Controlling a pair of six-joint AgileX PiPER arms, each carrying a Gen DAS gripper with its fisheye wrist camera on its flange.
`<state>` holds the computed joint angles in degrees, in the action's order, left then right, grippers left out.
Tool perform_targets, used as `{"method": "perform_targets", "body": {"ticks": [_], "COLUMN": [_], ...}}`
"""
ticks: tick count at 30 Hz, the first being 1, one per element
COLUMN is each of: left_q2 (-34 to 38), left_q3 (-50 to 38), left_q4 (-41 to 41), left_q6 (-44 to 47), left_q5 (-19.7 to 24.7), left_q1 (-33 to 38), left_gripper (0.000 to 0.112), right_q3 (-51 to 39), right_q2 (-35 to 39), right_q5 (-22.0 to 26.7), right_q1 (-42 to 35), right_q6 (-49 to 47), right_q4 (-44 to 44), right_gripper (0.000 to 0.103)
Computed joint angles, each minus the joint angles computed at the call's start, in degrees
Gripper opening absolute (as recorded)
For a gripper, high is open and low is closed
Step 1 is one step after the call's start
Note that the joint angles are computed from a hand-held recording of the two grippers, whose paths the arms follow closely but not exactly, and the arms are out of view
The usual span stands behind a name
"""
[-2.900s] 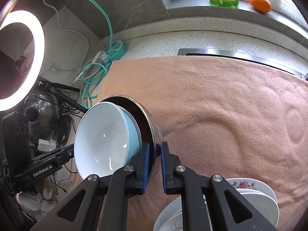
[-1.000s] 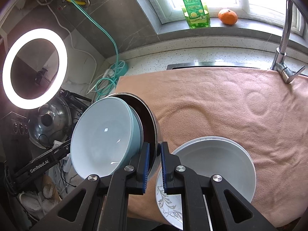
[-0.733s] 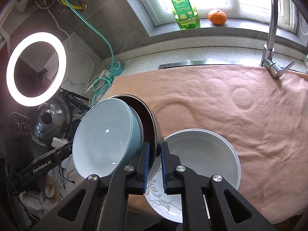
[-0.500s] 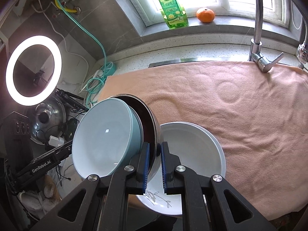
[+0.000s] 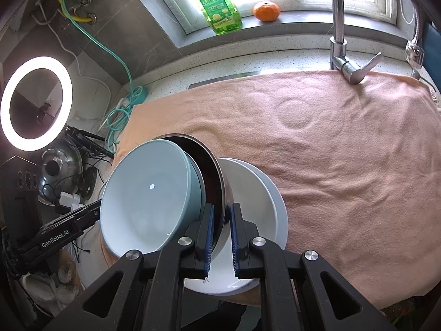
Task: Organize plates and bowls
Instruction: 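Carry the nested bowl stack onto the plate stack with both tools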
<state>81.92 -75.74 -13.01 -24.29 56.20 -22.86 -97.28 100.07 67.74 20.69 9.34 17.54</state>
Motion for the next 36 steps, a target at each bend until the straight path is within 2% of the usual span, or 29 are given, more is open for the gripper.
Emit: {"method": "perform_targets", "body": {"ticks": [20,36], "left_q2": [2.5,2.29], "left_q3": [-0.49,0.57], "left_q4": [2.7,4.15], "left_q6": [-3.33,-5.57], "left_q5": [0.28,-0.59], "left_q1": [-3.4,-4.33], "left_gripper": [0.008,0.008], "right_q3": [5.96,7.15], "right_q2": [-1.21,-1.15], "right_q5": [-2.6,-3.73], "right_q1": [-2.2,-1.62], "right_q6": [-2.24,-2.67], "right_q4": [1.32,1.46], "right_gripper": [0.011,0.01]}}
